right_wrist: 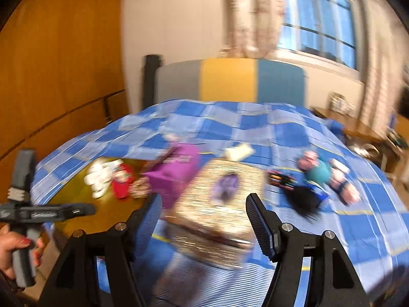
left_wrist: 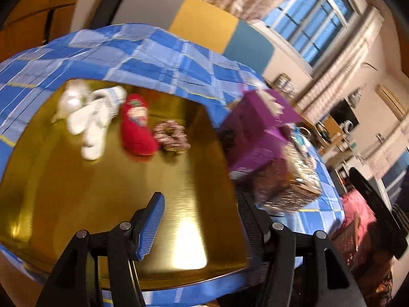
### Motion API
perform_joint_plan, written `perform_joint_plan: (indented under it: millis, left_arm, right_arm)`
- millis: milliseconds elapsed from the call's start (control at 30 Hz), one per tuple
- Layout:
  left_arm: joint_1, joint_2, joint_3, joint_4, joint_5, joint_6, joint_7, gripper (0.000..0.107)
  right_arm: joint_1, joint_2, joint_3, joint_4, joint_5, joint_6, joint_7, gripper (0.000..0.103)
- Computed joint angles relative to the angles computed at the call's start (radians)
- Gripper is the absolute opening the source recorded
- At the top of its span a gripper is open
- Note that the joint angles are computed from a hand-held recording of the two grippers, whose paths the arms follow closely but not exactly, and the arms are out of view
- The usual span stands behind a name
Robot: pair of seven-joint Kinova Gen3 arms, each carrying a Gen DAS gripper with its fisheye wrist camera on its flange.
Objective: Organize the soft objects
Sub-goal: 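Move both tools back from the tray toward the remaining soft items, then grasp the pink knit roll with blue band using the right tool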
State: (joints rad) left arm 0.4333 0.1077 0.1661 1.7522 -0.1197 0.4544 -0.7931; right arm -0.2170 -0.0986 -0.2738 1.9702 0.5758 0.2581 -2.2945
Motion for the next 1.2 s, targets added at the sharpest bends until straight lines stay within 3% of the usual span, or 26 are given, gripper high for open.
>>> perform_joint_plan:
  millis: [100,200,433,500,567,733,867,933,1100,1200]
  left_arm:
    - [0.021,0.018,0.019,-0.033,-0.003,-0.007,-0.019,0.061]
    - [0.041,0.049,0.042,-0.091,0.019,0.026,-0.075,0.061]
    - [0.097,0.12,0.066,-0.217,0.071,0.09,-0.187,0.061]
    - [0.109,0.143,0.072,-0.254,0.089,0.109,-0.225,0.061]
    - [0.128,0.173,0.076,-0.302,0.098,0.132,-0.263,0.062]
    - [0.176,0.246,0.073,-0.423,0.12,0.204,-0.32,0.062]
    - [0.208,0.29,0.061,-0.508,0.129,0.263,-0.348,0.062]
    - [0.226,0.312,0.053,-0.553,0.129,0.289,-0.351,0.062]
    - [0.246,0.372,0.049,-0.668,0.153,0.34,-0.367,0.062]
    - [0.27,0.414,0.038,-0.752,0.148,0.385,-0.374,0.062]
  right_arm:
    - [-0.047,0.004,0.13,-0.01,-0.122,0.046,0.08,0.069]
    - [-0.014,0.046,0.197,-0.054,-0.244,0.134,0.164,0.069]
    - [0.303,0.168,0.119,-0.163,-0.524,0.24,0.406,0.069]
    - [0.336,0.191,0.129,-0.189,-0.555,0.265,0.479,0.069]
    - [0.327,0.218,0.166,-0.217,-0.538,0.275,0.494,0.069]
    - [0.406,0.281,0.126,-0.27,-0.471,0.238,0.495,0.069]
    - [0.365,0.368,0.179,-0.366,-0.341,0.247,0.4,0.069]
    - [0.384,0.421,0.171,-0.429,-0.324,0.253,0.403,0.069]
    - [0.337,0.535,0.214,-0.559,-0.206,0.262,0.41,0.071]
    - [0.354,0.602,0.197,-0.635,-0.236,0.274,0.481,0.071]
